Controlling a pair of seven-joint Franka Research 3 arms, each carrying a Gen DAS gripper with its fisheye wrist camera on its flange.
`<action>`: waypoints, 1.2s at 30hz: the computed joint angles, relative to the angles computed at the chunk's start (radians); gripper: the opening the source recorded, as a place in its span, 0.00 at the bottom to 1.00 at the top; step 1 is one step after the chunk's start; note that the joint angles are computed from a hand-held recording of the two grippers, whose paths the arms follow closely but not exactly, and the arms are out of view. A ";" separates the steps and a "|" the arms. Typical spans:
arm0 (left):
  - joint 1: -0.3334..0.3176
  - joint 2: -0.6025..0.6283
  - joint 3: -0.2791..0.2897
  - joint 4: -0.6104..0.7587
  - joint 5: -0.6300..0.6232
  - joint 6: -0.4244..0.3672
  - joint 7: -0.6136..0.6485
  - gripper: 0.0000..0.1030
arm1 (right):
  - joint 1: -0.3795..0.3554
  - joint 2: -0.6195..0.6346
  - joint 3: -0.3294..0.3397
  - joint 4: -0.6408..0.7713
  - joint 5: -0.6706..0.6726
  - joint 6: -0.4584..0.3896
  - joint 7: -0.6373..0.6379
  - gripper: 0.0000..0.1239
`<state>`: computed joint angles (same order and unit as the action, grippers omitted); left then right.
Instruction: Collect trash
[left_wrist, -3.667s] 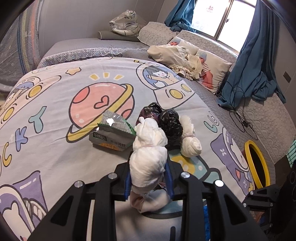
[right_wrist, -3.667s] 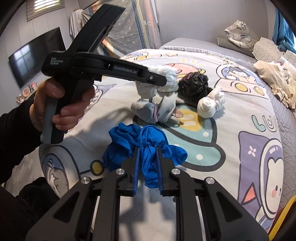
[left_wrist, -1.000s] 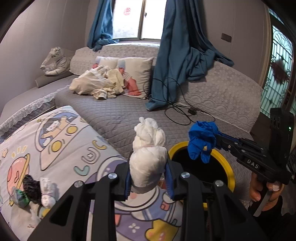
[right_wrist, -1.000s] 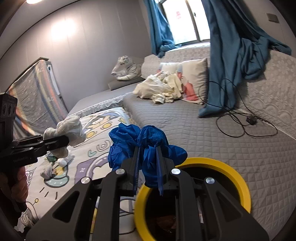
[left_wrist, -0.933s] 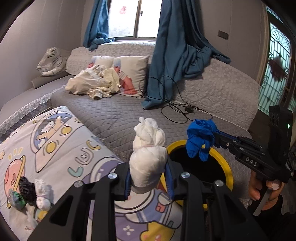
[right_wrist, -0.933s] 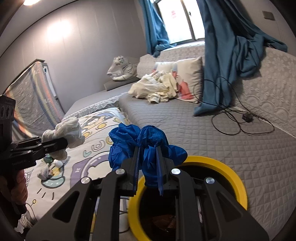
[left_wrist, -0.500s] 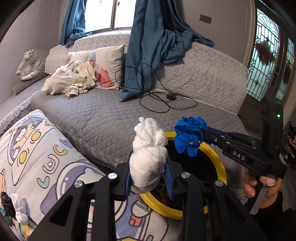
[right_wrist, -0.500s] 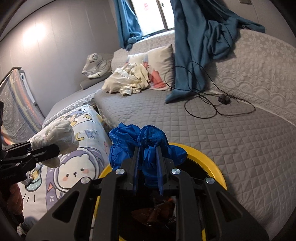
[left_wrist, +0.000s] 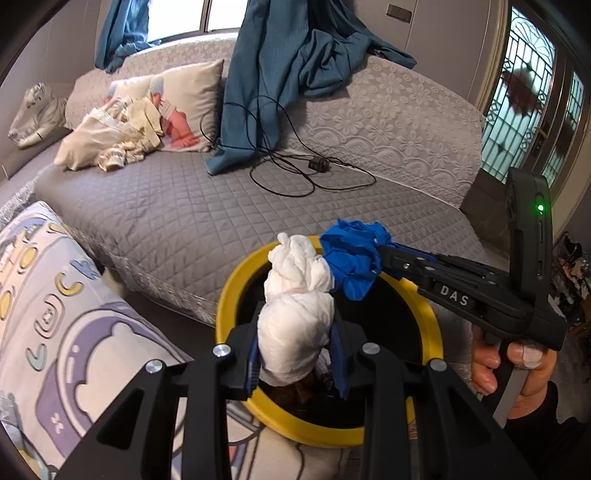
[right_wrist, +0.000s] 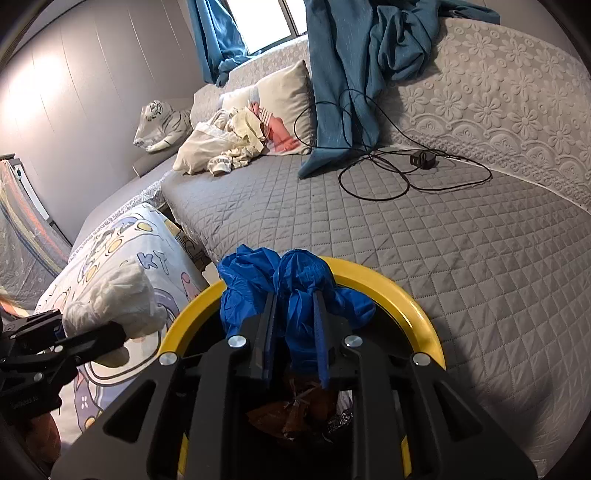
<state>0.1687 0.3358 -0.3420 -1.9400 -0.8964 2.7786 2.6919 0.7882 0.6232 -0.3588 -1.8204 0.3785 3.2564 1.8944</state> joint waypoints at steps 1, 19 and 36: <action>-0.004 0.004 0.001 0.002 0.006 0.002 -0.004 0.27 | 0.013 0.002 -0.013 -0.002 0.003 0.000 0.004 0.16; 0.040 0.015 -0.014 0.009 -0.009 -0.007 -0.051 0.49 | 0.118 -0.008 -0.139 -0.037 0.019 -0.004 0.075 0.29; 0.060 -0.108 0.096 -0.036 -0.230 -0.003 0.076 0.50 | 0.200 0.010 -0.190 0.081 -0.047 -0.030 0.056 0.34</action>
<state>0.2283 0.2282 -0.2461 -1.9759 -1.1263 2.7759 2.7675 0.9879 0.6329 -0.5491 -1.7394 0.3318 3.2263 1.9503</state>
